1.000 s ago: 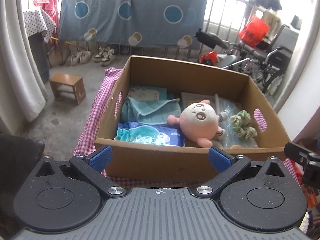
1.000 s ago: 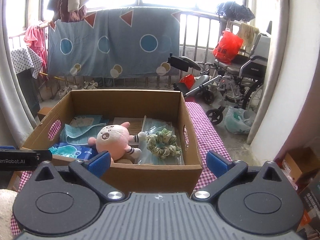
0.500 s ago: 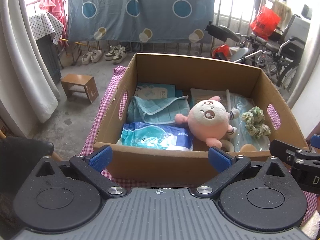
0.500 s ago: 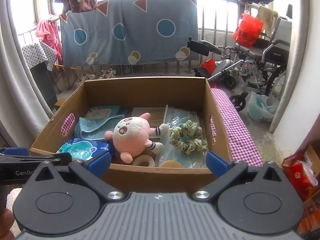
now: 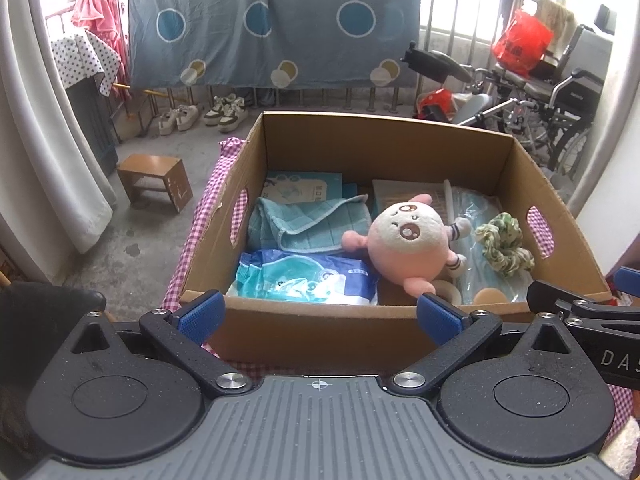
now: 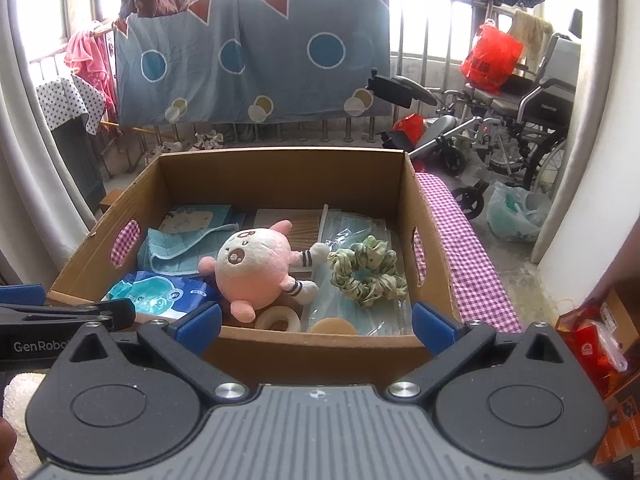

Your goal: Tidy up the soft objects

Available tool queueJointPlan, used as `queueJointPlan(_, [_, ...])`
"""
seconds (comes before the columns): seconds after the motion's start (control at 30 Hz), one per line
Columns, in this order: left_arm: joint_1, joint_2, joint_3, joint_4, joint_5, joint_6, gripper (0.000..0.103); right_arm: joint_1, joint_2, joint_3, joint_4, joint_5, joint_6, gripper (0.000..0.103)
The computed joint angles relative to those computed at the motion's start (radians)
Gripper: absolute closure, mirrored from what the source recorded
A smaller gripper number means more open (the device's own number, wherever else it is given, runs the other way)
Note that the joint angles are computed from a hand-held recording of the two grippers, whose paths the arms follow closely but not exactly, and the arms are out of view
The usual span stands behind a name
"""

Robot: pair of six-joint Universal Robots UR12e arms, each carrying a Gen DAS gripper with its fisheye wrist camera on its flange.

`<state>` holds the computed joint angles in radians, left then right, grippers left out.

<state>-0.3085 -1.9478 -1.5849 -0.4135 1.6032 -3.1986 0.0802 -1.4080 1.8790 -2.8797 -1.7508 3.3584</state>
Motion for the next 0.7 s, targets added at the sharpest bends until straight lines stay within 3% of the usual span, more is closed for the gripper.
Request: queueJointPlan(0.7, [0.006, 0.004, -0.004, -0.009, -0.013, 0.011, 0.001, 0.007, 0.002, -0.010, 0.015, -0.023, -0.002, 0.000])
